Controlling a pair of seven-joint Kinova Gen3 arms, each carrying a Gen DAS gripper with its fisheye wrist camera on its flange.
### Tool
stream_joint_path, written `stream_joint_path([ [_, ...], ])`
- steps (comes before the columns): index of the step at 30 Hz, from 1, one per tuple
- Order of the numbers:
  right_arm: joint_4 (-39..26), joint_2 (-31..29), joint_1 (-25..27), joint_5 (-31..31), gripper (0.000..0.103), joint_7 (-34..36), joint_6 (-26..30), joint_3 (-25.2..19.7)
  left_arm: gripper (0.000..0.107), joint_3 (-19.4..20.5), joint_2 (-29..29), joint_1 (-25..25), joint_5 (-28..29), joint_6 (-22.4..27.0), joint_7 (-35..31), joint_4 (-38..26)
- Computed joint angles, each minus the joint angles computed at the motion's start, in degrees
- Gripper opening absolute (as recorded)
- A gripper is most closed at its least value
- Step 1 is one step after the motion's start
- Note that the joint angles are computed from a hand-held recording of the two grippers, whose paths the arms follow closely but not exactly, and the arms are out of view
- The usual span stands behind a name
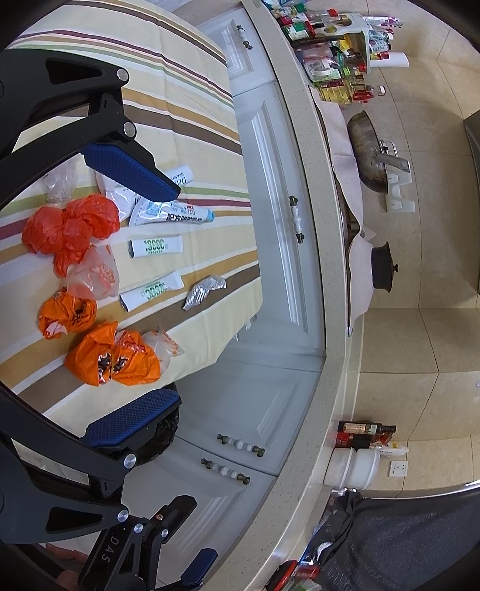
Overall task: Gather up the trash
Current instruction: 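Grasp the orange bag with the right tool while the left tool grasps the clear bag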
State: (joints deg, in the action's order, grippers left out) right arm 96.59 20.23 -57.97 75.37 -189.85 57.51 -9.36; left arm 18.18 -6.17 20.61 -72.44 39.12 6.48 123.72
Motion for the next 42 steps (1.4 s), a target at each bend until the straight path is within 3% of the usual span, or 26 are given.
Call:
stream_joint_path([
  [5,1.31,0.14,1.07,1.31,0.097,-1.54,-3.94,-0.26,0.099,-0.32,-0.88,-0.48,1.69,1.77,-1.71,1.27],
  [13,-0.85,2.83,0.93,0.37,0.096,1.5,-11.17,0.13,0.099,-1.03,-4.36,-4.58,6.69,1.55,-5.4,4.46],
  [21,-3.0,5.6,1.66,-4.55,0.096,5.87,-21.44,2.23,0.098,-1.66,-7.31,-10.41,11.6,-1.65,-9.38,8.06],
  [27,-4.87,7.3,0.76,-9.3,0.095,9.64,-24.96,5.07,0.098,-2.5,-8.62,-15.12,14.51,-6.01,-12.76,10.2],
  [29,-5.12,7.58,0.81,-11.04,0.084,11.27,-26.64,5.76,0.097,-2.91,-9.05,-16.54,15.55,-7.64,-14.21,10.94],
  [31,-5.45,7.89,1.66,-13.85,0.057,14.32,-28.63,5.71,0.097,-2.64,-9.3,-17.88,16.47,-8.57,-15.34,11.41],
  [35,-5.53,8.23,0.72,-16.32,0.052,16.82,-31.16,7.5,0.095,-1.79,-9.98,-20.65,18.07,-10.36,-17.21,12.29],
  [37,-5.41,8.25,0.39,-17.27,0.039,18.34,-33.05,8.35,0.086,-1.48,-9.94,-21.76,19.58,-10.71,-18.6,12.33],
  [42,-5.04,7.91,-1.65,-19.88,0.029,20.91,-35.05,11.38,0.082,-1.9,-10.16,-23.37,24.57,-12.75,-23.65,12.55],
])
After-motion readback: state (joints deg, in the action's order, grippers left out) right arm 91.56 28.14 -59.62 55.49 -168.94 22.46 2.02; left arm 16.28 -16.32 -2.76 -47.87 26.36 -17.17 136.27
